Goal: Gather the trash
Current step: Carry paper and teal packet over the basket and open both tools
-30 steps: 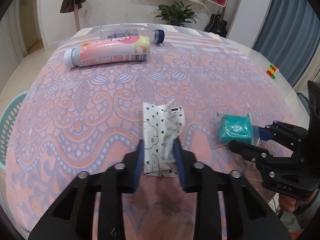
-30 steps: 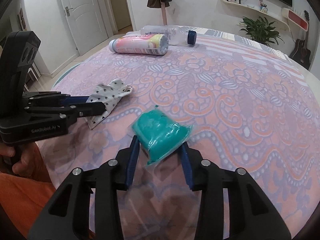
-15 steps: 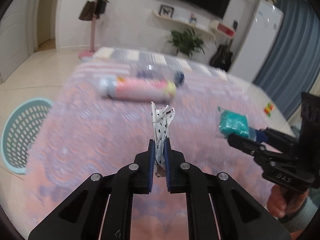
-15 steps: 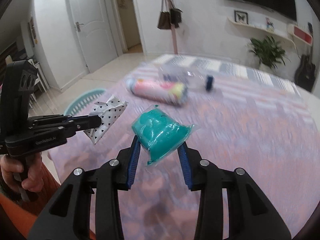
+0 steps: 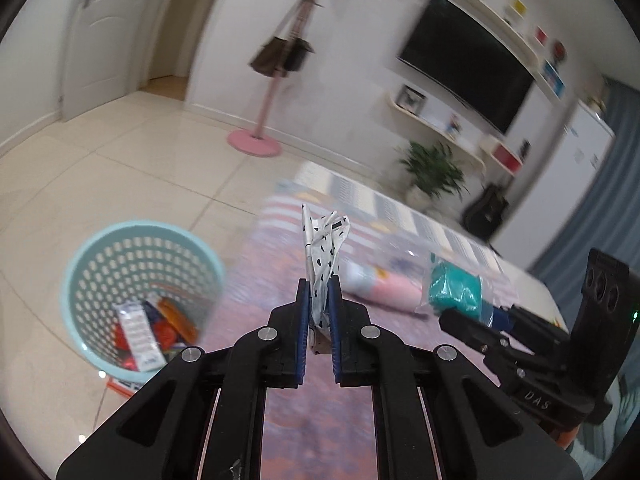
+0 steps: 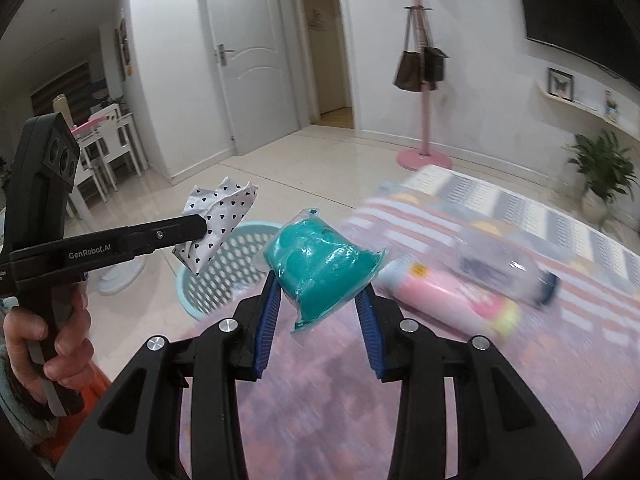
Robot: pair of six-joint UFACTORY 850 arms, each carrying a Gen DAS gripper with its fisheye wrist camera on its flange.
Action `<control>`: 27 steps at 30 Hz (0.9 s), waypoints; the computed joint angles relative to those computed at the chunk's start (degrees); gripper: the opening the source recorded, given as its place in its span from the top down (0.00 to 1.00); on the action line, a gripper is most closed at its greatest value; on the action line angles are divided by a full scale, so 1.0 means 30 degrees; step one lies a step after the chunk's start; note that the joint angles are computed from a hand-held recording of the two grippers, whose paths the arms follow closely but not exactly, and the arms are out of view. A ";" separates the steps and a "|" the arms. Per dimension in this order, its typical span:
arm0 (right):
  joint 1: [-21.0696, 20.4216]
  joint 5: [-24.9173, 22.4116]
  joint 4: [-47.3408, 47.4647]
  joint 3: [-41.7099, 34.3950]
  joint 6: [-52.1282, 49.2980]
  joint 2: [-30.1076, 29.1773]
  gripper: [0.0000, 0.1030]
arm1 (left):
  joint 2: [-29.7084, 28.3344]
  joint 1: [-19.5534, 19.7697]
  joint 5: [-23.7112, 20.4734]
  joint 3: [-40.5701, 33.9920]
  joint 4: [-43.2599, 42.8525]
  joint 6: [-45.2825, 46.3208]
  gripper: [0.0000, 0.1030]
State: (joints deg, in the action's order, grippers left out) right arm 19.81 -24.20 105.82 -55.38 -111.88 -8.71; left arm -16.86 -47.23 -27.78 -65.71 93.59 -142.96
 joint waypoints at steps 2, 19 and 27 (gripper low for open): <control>0.0621 0.0030 -0.0187 -0.0966 0.0470 -0.0789 0.66 | 0.0618 0.0502 -0.0087 0.0640 0.0047 -0.0405 0.92; 0.4263 0.1176 -1.0026 -0.8707 1.1599 -0.7626 0.65 | 0.1413 0.4629 0.2094 0.2773 -0.3547 0.0975 0.92; 0.4497 0.0190 -1.6018 -1.1747 1.9458 -1.0032 0.54 | 0.0728 0.5414 0.2142 0.2795 -0.5663 0.2504 0.65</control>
State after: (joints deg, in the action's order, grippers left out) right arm 33.31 -23.63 57.77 -90.62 -53.50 -38.81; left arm -14.68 -30.99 -21.35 -57.33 76.61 -135.44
